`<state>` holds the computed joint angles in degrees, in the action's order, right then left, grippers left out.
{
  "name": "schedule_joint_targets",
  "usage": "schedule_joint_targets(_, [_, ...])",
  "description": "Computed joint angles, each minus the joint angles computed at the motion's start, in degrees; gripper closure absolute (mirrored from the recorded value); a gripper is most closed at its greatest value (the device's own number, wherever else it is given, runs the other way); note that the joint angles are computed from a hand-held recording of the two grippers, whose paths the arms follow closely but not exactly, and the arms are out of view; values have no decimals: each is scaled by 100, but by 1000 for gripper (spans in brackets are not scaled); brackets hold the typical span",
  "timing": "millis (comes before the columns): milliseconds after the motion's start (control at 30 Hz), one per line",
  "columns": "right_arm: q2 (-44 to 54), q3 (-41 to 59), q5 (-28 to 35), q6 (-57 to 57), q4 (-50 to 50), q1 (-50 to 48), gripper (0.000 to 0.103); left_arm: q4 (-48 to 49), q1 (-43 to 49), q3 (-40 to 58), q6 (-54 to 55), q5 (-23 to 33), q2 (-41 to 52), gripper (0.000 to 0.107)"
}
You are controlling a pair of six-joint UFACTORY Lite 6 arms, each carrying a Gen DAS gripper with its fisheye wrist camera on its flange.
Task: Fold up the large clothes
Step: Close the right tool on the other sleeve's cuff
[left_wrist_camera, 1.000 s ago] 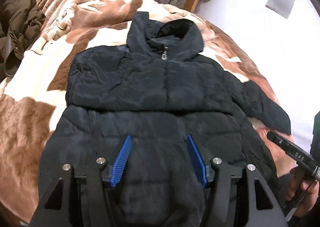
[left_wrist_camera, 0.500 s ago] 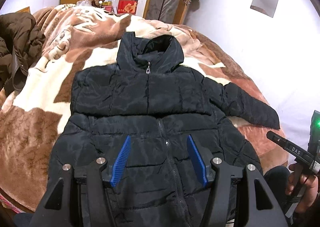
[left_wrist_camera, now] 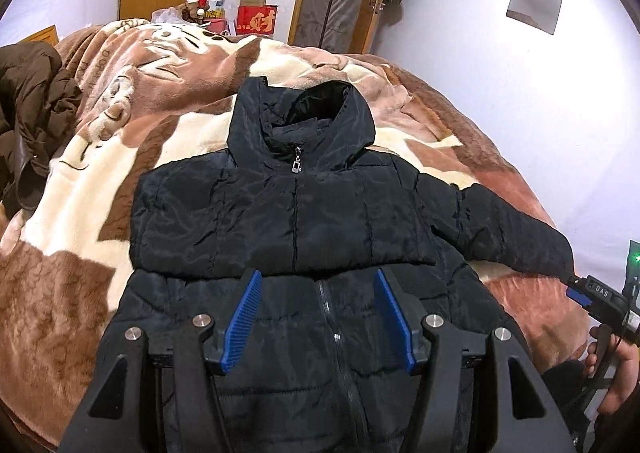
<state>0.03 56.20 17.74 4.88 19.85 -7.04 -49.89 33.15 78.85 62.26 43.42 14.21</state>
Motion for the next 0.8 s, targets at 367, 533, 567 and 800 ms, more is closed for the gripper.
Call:
schedule_joint_targets(367, [2188,1457,155,-1625,2132,-1297,41,593,-717,1013,-814,-589,1183,47])
schedule_joint_targets(533, [2690,1843,127,-2289,2912,-1554,41,865,-858,1366,-1114,-687,1623,47])
schedule_joint_targets(567, [2749,1898,105,-2463,3108,-1606,41,900,-877,1428,-1163,-705,1707,47])
schedule_joint_targets(800, [3230,2248,173,-4086,5228,-1999,41,1118,-909,1807,-1462,-736,2166,47])
